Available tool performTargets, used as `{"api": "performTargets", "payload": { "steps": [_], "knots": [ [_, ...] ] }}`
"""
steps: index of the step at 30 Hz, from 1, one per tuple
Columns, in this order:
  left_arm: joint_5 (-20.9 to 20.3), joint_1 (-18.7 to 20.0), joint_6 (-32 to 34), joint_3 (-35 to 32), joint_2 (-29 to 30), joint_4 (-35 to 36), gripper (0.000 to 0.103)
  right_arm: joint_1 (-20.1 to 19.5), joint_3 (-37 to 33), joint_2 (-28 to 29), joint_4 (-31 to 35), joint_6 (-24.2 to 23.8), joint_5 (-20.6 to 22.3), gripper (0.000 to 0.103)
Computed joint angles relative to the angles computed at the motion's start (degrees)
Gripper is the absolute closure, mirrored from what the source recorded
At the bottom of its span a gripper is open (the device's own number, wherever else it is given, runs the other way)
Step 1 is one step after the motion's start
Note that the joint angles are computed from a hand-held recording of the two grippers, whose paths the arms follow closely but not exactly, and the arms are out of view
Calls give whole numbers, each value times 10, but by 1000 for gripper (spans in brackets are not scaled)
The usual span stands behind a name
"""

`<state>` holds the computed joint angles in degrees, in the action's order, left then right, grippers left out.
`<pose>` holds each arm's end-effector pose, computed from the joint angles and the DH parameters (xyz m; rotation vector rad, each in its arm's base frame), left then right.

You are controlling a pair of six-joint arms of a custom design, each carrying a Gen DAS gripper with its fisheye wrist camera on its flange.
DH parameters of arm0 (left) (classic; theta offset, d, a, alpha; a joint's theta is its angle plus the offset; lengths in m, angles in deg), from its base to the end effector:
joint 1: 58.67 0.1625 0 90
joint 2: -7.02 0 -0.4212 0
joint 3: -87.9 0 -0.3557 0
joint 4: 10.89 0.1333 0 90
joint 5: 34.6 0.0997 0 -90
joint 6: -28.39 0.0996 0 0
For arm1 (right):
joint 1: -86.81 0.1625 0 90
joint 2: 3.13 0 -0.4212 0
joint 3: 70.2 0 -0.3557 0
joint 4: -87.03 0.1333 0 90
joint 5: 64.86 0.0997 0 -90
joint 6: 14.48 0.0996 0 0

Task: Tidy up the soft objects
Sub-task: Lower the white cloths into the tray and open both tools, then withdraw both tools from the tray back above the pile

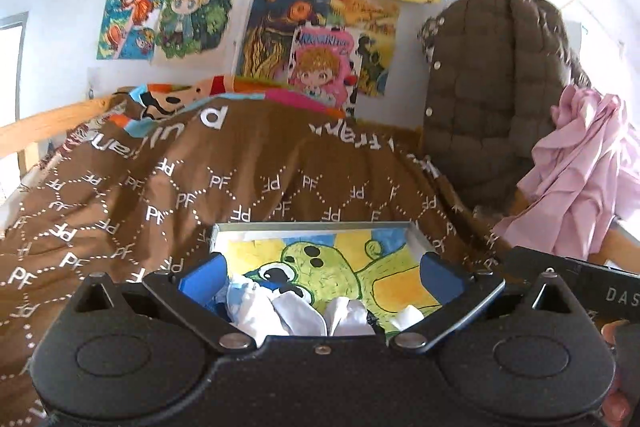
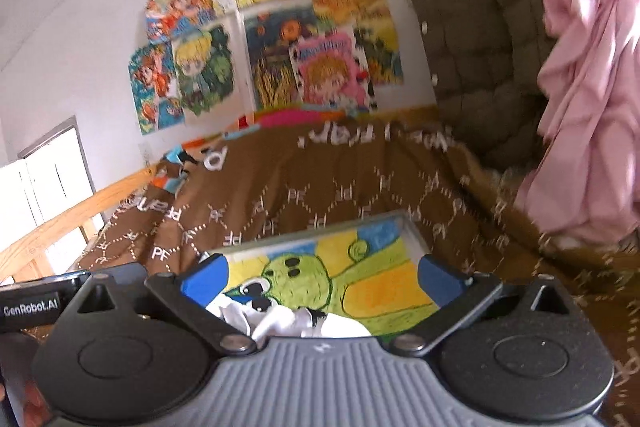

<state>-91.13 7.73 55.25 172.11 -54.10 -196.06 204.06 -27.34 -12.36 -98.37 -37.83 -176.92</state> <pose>-0.0839 -0.6622 0.4611 0.4817 2.1052 -1.5164 0.4700 -0.7032 0.0772 0.7805 -2.3124 1.4652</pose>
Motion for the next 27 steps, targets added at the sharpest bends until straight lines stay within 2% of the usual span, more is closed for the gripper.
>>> {"api": "performTargets", "payload": {
  "steps": [3, 11, 15, 21, 24, 27],
  "knots": [
    [10, -10, -18, 33, -24, -9, 1, 12, 61, -25, -45, -6, -6, 0],
    [42, -41, -20, 154, -92, -72, 1, 37, 196, -68, -163, -66, -25, 0],
    [76, -54, -16, 205, -113, -103, 1, 46, 256, -90, -198, -71, -42, 0],
    [99, -66, -95, 254, -170, -21, 1, 60, 318, -107, -226, -81, -103, 0],
    [114, -71, -115, 269, -186, 1, 1, 64, 346, -120, -214, -63, -125, 0],
    [140, -75, -140, 286, -206, 55, 1, 66, 369, -132, -192, -37, -145, 0]
  ]
}}
